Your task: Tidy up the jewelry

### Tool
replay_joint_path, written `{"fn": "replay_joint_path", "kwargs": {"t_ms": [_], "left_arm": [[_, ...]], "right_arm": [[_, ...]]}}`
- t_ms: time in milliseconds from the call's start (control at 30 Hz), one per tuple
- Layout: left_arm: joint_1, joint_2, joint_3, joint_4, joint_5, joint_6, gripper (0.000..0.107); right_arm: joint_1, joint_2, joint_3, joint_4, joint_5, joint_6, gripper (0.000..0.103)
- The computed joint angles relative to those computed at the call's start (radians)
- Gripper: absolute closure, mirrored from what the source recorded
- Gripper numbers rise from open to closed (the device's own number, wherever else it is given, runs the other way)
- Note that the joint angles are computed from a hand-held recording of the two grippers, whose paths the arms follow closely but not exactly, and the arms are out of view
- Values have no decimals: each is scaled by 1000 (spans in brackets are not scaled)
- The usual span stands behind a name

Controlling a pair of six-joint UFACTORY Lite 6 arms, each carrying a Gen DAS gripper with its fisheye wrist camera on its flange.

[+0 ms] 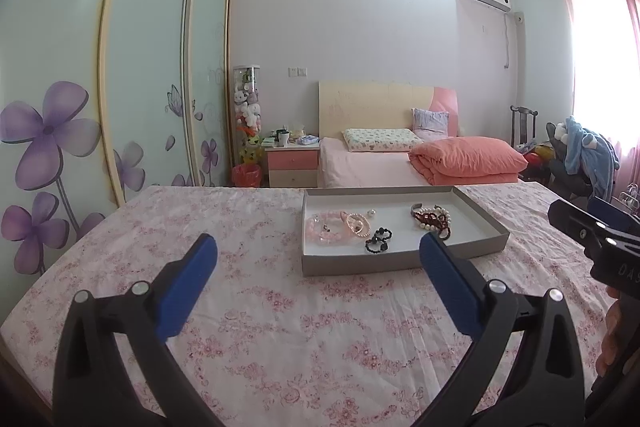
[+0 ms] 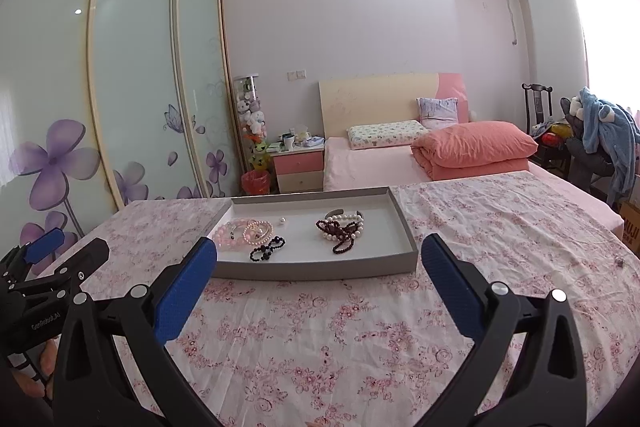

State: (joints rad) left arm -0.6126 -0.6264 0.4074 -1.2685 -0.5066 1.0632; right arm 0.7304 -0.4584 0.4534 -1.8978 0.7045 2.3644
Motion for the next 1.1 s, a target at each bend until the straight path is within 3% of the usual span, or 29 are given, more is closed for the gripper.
{"fn": "replay_joint_path", "kwargs": {"t_ms": [1100], "left_arm": [[-47,29,-19,10,-50,-43,8]], "right_arm": [[22,-15,-48,-27,13,50,2]]}}
